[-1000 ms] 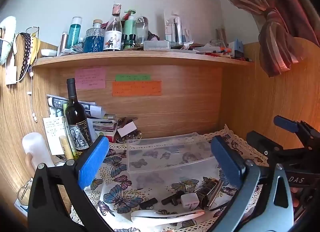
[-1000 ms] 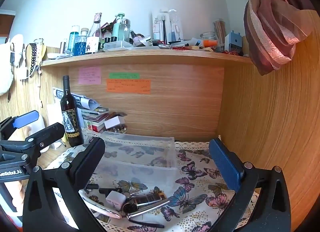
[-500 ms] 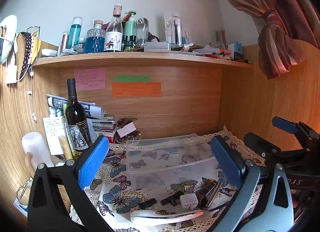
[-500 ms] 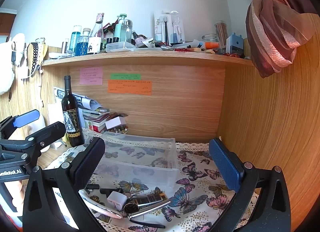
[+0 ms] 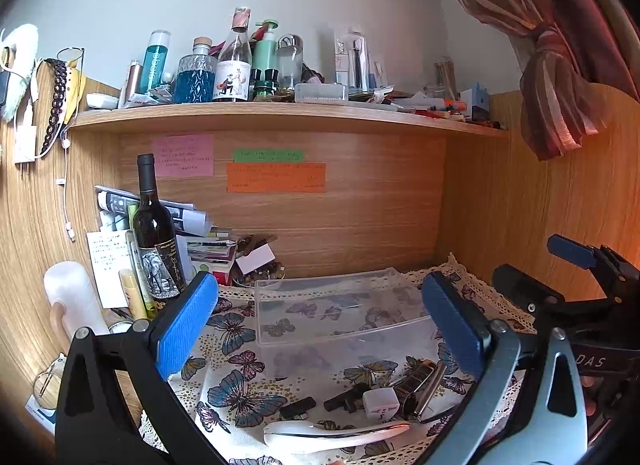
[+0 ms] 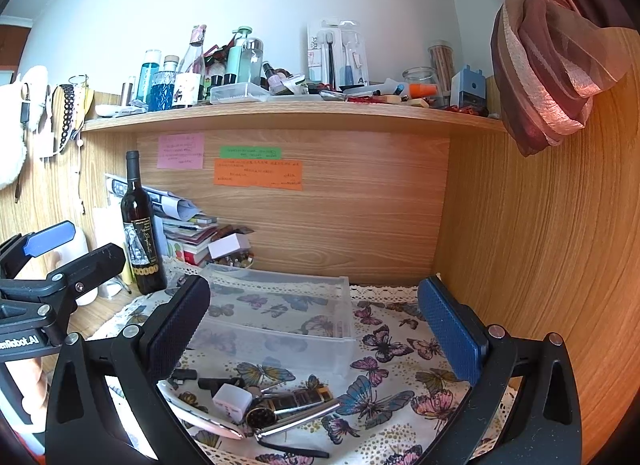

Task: Organize rigid objects

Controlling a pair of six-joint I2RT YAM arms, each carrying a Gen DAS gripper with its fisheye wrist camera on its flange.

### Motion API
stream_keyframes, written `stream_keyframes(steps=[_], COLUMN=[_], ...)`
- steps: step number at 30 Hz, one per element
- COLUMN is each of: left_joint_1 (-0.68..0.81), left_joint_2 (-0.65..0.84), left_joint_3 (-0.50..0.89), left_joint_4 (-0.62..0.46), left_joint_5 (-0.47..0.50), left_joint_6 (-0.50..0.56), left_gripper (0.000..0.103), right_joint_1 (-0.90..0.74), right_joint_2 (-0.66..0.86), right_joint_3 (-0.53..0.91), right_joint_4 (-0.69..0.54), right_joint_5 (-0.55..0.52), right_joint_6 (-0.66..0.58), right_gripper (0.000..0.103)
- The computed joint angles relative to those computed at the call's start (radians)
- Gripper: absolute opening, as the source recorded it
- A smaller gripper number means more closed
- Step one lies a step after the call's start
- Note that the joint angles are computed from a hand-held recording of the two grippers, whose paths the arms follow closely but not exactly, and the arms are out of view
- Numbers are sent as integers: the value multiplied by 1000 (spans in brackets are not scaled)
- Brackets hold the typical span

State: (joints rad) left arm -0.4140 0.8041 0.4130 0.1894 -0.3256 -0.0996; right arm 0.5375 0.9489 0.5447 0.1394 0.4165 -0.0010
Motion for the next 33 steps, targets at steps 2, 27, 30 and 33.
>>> stream_keyframes(steps=[2, 27, 30, 33], left_joint_1=[1, -6, -6, -8], left_joint_2=[0, 17, 17, 19], left_joint_3=[0, 3, 3, 6], left_joint_4=[-2, 10, 10, 10], left_joint_5=[2, -2, -2, -2], left_joint_6=[-2, 1, 1, 3], left_gripper=[103, 103, 103, 103], right_joint_1=[-1, -5, -1, -2], right_joint_2=[5, -3, -4, -3], right_joint_3=[2, 8, 8, 10], right_joint_4=[1, -15, -15, -19], right_joint_5=[6, 2, 7, 5], right_joint_6=[-4, -1, 1, 4], right_gripper=[103, 103, 103, 103])
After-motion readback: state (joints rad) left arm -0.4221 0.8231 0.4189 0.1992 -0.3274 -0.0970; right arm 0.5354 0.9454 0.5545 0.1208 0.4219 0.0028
